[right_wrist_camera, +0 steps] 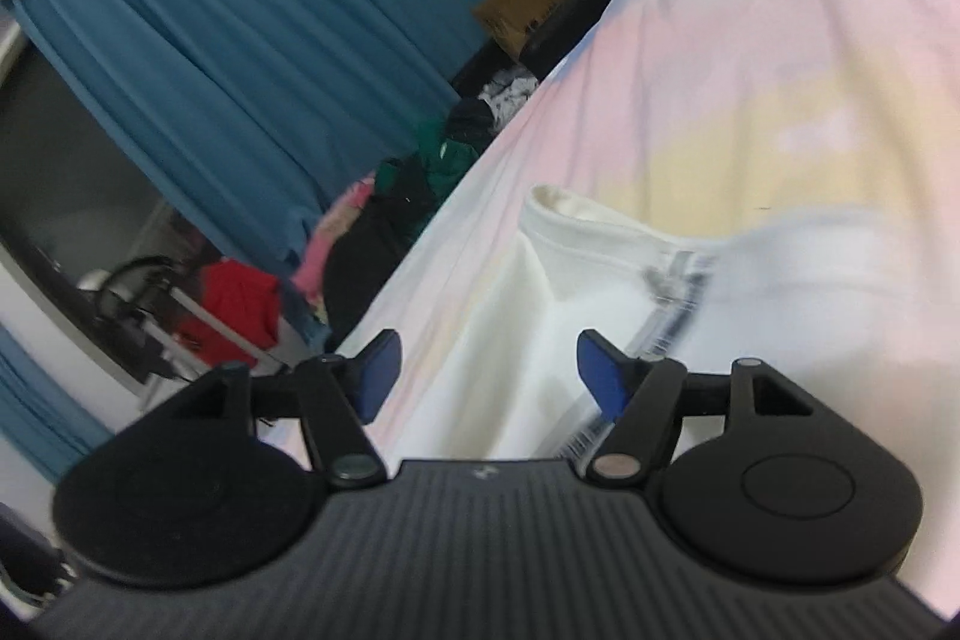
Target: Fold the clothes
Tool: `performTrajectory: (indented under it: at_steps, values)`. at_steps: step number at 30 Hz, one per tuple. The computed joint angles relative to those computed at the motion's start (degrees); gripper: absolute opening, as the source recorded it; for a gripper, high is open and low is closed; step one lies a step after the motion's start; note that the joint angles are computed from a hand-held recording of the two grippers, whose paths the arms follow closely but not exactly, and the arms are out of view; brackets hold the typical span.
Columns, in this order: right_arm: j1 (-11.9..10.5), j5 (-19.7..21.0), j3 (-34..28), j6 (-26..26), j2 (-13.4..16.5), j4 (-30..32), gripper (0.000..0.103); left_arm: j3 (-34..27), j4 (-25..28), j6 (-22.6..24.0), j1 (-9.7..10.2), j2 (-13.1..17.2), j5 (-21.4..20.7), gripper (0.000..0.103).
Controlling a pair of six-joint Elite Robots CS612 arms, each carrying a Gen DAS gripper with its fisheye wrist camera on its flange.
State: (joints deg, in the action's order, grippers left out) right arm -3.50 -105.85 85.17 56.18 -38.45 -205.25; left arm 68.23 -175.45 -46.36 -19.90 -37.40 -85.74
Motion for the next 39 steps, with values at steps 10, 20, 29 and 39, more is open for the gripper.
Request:
performTrajectory:
  at_steps: [10,20,29,39]
  values:
    - [-3.0,12.9,15.9,11.3,-6.8,-5.2,0.067,18.4,-12.9,-14.4,-0.8,-7.7,-4.1,0.083]
    - [-4.4,19.4,10.0,12.0,-0.5,-3.7,0.038,13.7,-12.4,-25.8,-0.35,-2.5,1.6,0.065]
    - [-3.5,12.8,2.5,4.8,3.2,-6.1,0.017,11.3,-8.7,-21.8,-0.1,-3.1,10.1,0.008]
    - [-3.2,10.9,8.4,8.8,-1.6,-10.2,0.012,20.2,-17.4,-11.9,0.59,-9.7,7.9,0.005]
